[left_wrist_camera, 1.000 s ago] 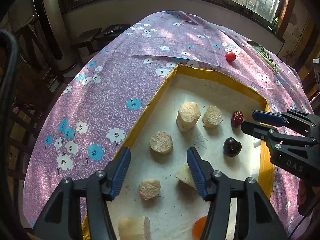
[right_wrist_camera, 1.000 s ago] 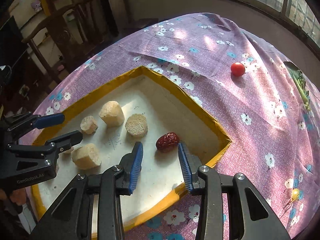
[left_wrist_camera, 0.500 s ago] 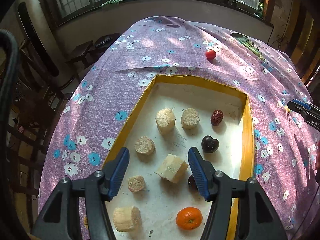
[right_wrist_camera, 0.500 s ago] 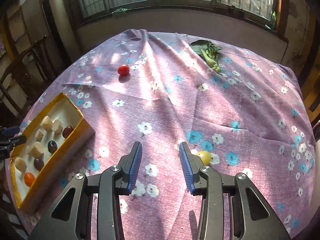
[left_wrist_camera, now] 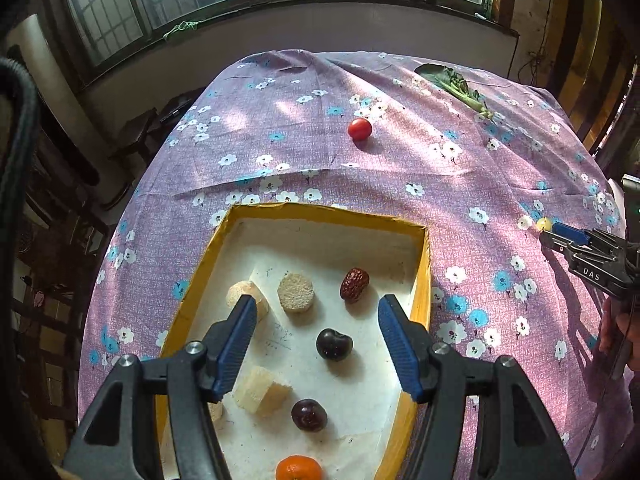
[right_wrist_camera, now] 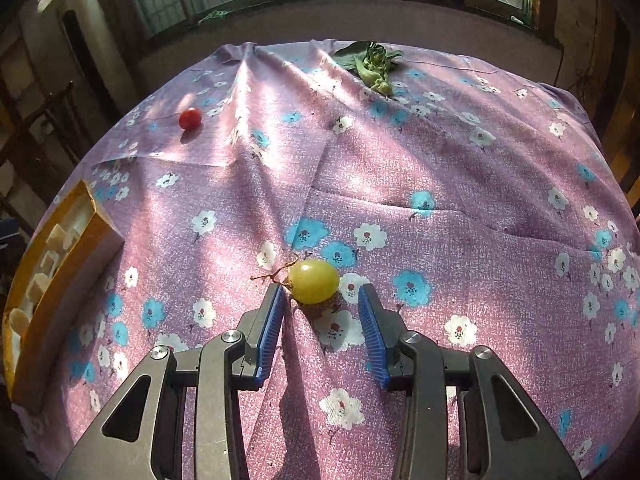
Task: Organize fruits
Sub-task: 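Grasp the green grape with the right gripper while the left grasps the red tomato, then carry the red tomato and green grape with both grippers over the yellow tray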
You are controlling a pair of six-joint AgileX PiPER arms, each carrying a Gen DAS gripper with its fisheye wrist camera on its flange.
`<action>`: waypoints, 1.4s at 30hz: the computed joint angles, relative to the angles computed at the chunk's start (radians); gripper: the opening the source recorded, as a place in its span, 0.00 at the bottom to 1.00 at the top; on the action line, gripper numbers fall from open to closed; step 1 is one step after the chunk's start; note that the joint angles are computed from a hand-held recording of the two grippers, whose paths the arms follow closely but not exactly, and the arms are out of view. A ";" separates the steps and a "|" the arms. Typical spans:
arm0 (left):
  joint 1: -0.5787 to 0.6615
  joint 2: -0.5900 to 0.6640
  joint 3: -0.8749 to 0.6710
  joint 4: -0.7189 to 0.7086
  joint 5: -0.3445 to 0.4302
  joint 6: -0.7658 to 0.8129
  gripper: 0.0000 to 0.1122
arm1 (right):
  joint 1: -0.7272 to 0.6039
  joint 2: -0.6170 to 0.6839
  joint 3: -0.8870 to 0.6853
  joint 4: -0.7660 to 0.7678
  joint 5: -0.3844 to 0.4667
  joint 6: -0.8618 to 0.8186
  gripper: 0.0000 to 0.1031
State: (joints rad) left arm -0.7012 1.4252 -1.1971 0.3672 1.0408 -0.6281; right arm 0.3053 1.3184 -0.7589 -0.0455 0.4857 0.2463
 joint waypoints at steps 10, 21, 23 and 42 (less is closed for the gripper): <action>0.092 0.356 -0.386 -0.029 -0.022 0.055 0.60 | -0.051 -0.027 0.031 0.156 -0.054 -0.174 0.25; 0.158 0.826 -0.944 -0.077 0.075 0.168 0.60 | -0.101 -0.074 0.034 0.322 -0.036 -0.343 0.25; 0.168 0.879 -1.009 -0.096 0.099 0.196 0.53 | -0.113 -0.070 0.028 0.355 -0.033 -0.378 0.25; 0.135 0.666 -0.608 -0.255 -0.135 0.251 0.30 | -0.179 -0.195 0.118 0.405 -0.030 -0.323 0.26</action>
